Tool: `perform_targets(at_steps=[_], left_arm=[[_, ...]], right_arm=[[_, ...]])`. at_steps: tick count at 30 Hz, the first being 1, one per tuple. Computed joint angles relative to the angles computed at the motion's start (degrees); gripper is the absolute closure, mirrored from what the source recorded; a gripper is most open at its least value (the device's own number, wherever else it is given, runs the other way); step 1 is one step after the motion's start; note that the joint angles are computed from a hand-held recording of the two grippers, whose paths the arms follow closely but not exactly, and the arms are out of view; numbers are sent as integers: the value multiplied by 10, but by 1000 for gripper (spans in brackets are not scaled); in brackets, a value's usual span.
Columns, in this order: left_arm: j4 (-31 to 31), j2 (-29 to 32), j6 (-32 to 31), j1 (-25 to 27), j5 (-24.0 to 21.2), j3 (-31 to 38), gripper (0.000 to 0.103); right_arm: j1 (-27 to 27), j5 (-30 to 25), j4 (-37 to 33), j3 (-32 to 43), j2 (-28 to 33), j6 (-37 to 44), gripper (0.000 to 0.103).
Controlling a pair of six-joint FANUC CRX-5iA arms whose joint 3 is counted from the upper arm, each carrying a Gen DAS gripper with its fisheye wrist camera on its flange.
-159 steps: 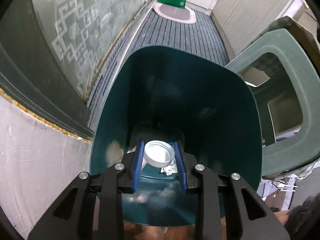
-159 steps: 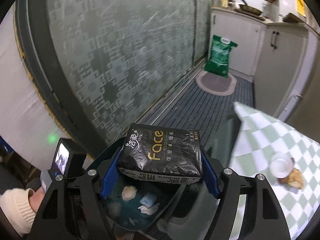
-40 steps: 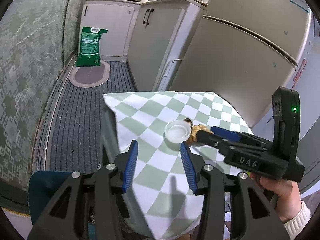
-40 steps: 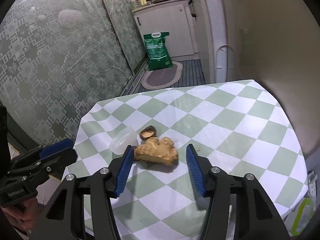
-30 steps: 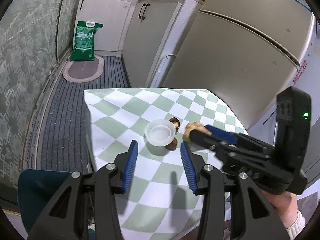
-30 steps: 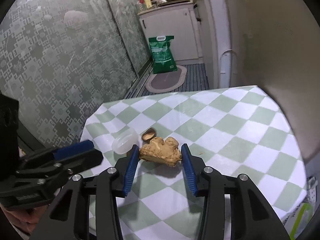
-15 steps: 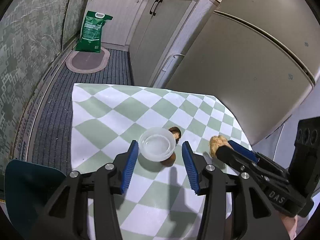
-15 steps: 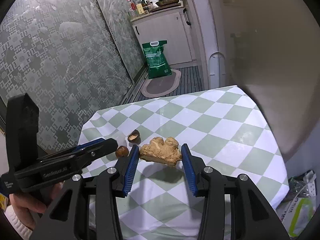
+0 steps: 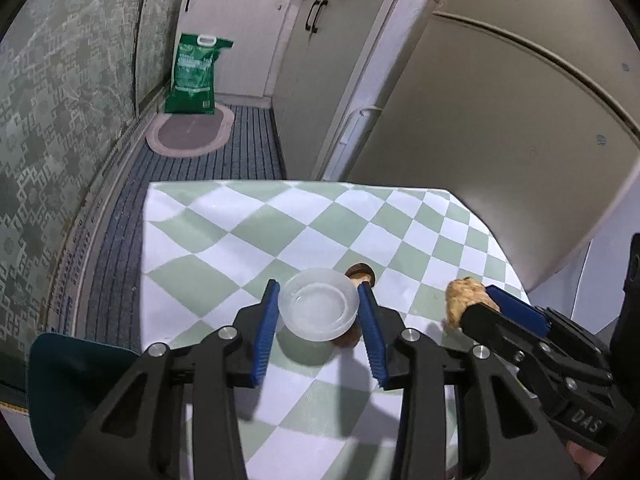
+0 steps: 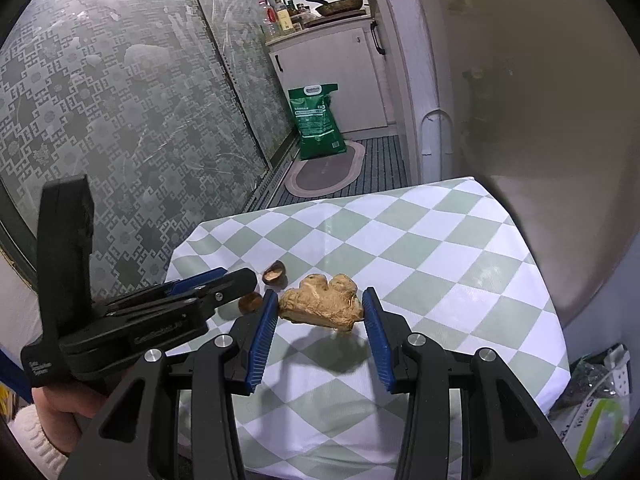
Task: Collect trash
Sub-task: 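Carry the clear lid and bread piece over the teal bin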
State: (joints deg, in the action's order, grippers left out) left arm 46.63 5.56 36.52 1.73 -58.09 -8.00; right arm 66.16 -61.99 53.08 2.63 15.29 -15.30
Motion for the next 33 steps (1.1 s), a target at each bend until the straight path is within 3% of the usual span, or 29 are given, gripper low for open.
perform_targets(at_steps=[19,33], left_arm=[[27,-68,-81,144,-36,-18,61],[28,-37,-134,196,-50,-32,61]], right_arm=[[15,-22,-16,135,79,129,59],[13,-10,-32,230,139,193,59]])
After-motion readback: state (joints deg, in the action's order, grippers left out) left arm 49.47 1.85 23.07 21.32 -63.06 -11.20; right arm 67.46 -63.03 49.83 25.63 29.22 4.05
